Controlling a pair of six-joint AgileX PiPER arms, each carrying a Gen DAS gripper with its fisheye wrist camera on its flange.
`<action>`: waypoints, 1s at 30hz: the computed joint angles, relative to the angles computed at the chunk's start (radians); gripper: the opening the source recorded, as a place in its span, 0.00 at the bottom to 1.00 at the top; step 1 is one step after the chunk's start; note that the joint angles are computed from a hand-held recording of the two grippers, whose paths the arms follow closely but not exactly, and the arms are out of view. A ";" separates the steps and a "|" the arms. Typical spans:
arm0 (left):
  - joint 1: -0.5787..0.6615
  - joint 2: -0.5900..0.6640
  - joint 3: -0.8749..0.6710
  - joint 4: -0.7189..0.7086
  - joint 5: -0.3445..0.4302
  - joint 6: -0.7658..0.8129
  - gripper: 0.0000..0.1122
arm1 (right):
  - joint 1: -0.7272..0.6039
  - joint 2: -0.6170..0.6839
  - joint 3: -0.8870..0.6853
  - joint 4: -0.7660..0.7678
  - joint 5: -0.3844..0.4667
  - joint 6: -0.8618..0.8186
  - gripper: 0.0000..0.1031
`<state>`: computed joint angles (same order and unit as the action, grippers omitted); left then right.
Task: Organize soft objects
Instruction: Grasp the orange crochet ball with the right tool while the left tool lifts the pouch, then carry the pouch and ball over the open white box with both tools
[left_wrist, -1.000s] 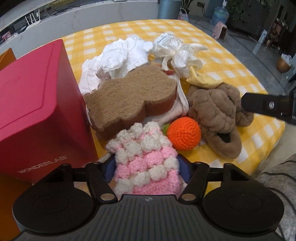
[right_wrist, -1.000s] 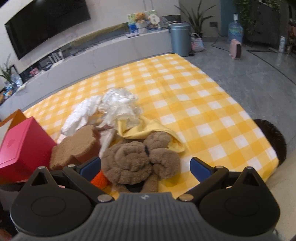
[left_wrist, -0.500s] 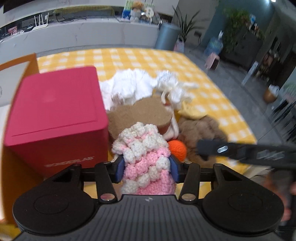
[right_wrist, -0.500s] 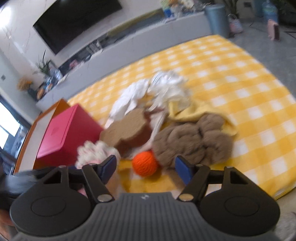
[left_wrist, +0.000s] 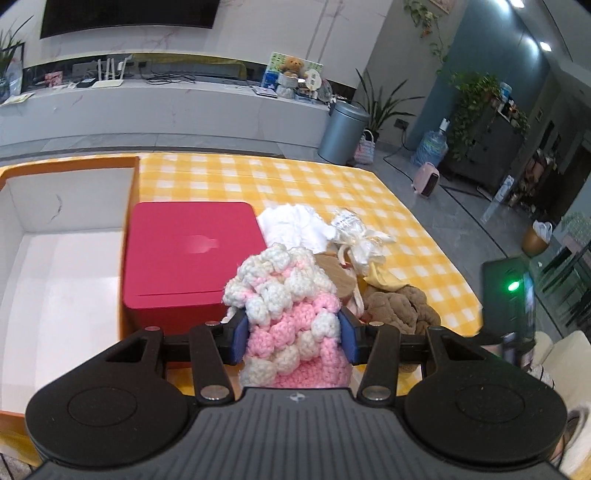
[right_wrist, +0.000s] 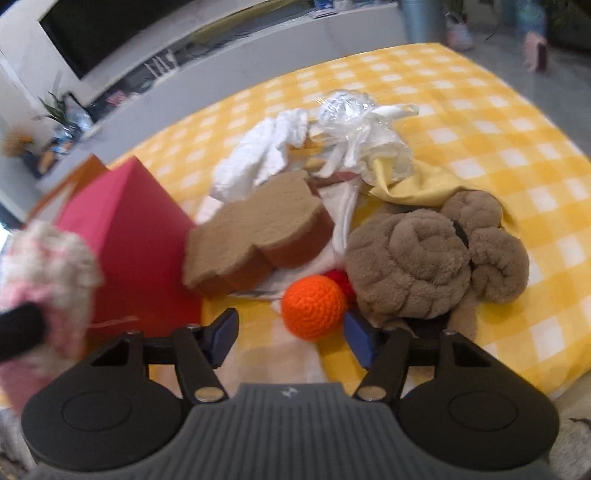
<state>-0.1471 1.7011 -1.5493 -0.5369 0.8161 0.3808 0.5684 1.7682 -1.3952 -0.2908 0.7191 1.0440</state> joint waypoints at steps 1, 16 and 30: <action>0.021 -0.006 0.003 -0.018 0.012 0.016 0.50 | 0.014 0.023 -0.023 -0.039 0.030 0.030 0.62; 0.121 -0.036 0.032 -0.146 0.066 0.107 0.50 | 0.091 -0.025 0.021 -0.199 0.083 0.101 0.39; 0.246 -0.164 0.090 -0.169 0.004 0.144 0.50 | 0.224 -0.185 -0.042 -0.363 0.099 0.196 0.39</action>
<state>0.0994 1.5367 -1.4596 -0.7058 0.8200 0.5248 0.7924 1.5827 -1.4372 -0.6543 0.8185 1.2404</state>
